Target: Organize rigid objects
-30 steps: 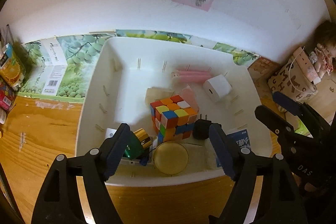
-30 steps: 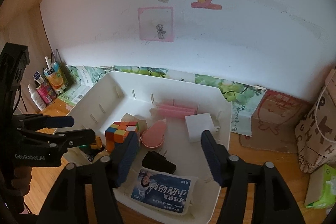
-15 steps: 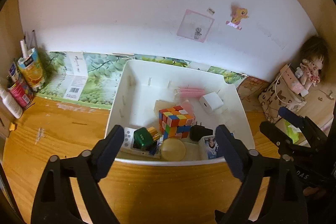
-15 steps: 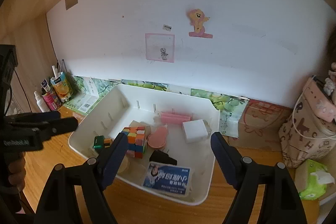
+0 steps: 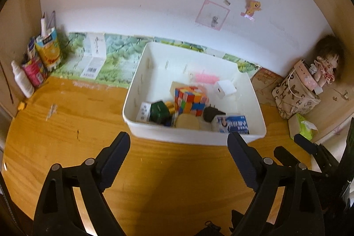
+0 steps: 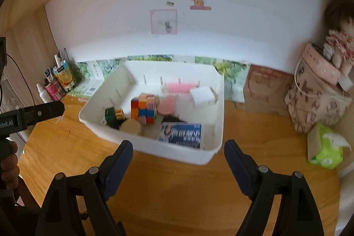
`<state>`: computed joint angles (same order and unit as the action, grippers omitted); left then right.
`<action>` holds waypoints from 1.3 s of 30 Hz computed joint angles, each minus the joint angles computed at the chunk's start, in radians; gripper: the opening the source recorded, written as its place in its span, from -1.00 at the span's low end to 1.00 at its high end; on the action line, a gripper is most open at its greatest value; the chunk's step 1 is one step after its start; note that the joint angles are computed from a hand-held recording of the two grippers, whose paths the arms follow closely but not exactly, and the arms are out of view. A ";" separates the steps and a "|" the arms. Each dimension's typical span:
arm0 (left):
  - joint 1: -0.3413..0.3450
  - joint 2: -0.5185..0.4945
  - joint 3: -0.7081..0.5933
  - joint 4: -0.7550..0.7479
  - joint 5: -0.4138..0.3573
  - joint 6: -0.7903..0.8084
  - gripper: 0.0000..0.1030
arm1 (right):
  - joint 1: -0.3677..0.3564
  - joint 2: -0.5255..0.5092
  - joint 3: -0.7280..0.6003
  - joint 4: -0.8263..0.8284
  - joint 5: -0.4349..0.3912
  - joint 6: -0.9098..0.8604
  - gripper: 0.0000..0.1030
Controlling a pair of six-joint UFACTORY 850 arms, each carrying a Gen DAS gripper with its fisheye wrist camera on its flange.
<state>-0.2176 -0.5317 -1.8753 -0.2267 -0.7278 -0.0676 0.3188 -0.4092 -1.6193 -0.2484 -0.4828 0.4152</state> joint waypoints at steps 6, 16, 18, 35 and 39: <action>-0.001 0.031 0.023 -0.059 -0.071 0.038 0.93 | 0.006 0.061 0.064 0.060 -0.015 -0.011 0.65; -0.051 0.105 0.065 0.078 -0.065 -0.020 0.98 | 0.012 0.137 0.110 0.020 -0.029 0.112 1.00; -0.054 0.114 0.070 0.096 -0.072 -0.047 0.98 | 0.015 0.144 0.103 0.023 -0.059 0.129 1.00; -0.119 0.201 0.198 0.299 -0.102 -0.327 0.98 | 0.099 0.231 0.163 -0.010 -0.258 0.245 1.00; -0.140 0.214 0.225 0.353 -0.087 -0.373 0.98 | 0.092 0.222 0.165 0.003 -0.277 0.211 1.00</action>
